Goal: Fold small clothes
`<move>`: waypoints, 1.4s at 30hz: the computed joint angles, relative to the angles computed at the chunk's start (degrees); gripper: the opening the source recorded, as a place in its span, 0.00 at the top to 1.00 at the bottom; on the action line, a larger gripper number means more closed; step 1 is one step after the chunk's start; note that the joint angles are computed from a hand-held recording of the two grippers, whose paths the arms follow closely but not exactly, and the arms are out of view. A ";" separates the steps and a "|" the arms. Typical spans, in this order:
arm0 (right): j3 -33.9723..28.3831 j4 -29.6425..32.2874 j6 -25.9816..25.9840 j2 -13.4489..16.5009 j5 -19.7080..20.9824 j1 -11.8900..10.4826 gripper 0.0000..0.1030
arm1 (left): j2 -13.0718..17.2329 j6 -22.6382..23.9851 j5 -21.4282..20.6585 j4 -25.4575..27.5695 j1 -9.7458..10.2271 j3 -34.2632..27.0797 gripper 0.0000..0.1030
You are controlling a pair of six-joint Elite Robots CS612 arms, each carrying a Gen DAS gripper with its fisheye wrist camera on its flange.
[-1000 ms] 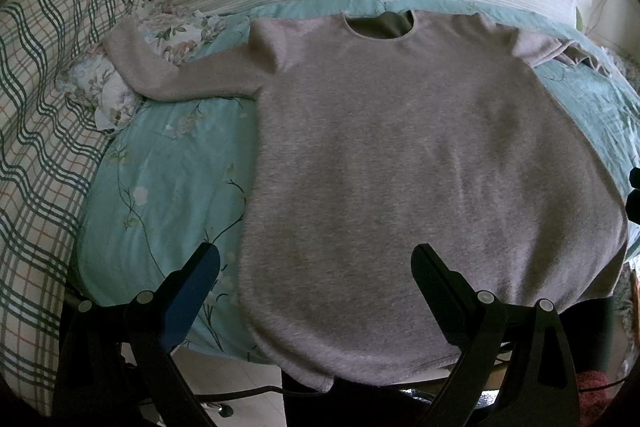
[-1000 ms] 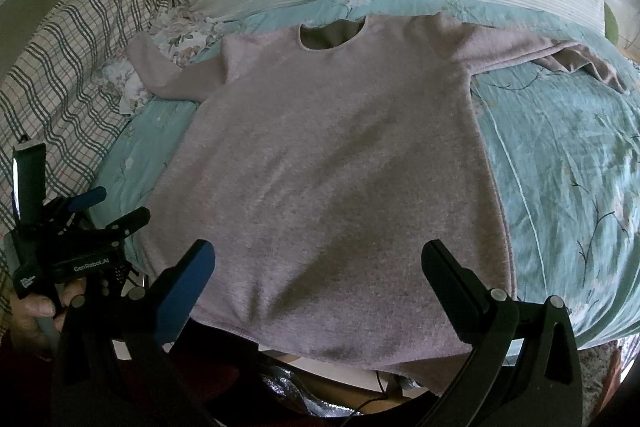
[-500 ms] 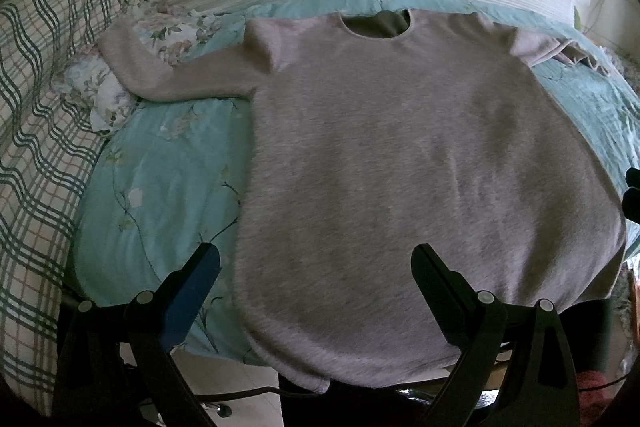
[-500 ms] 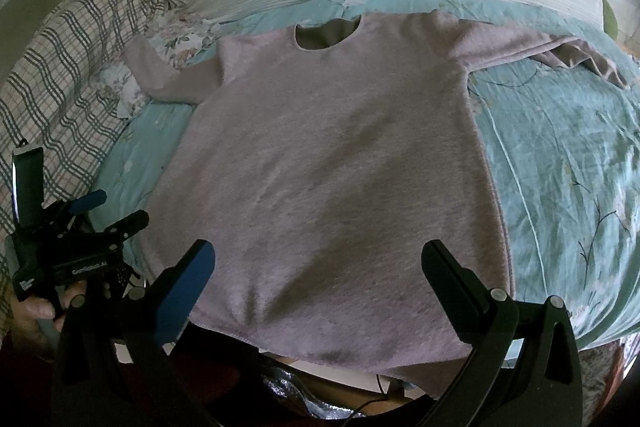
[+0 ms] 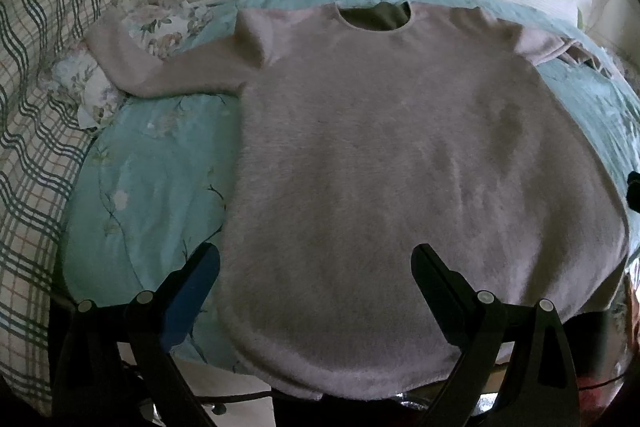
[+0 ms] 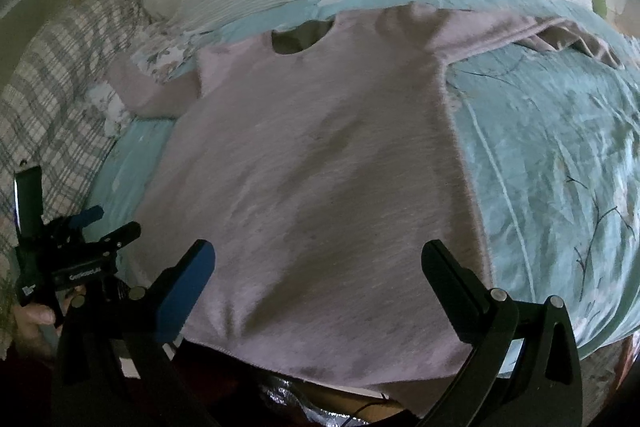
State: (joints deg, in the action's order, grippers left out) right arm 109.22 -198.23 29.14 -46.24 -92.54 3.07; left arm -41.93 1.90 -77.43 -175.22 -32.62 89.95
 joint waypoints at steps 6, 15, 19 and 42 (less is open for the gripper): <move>1.41 -2.80 3.44 0.19 1.36 -2.79 0.00 | 1.20 -1.11 -0.25 2.27 0.37 -2.75 0.06; 3.22 -6.02 7.83 -0.76 -0.93 -9.76 0.00 | 2.87 -0.61 0.57 6.74 -0.02 -6.06 0.06; 2.06 -6.19 9.32 -0.80 -3.53 -13.76 0.00 | 3.67 0.17 1.90 10.78 -0.39 -7.76 0.06; -19.44 28.93 19.72 6.20 -9.76 -27.40 0.21 | 11.04 -1.05 -1.38 22.97 -0.94 -21.55 0.06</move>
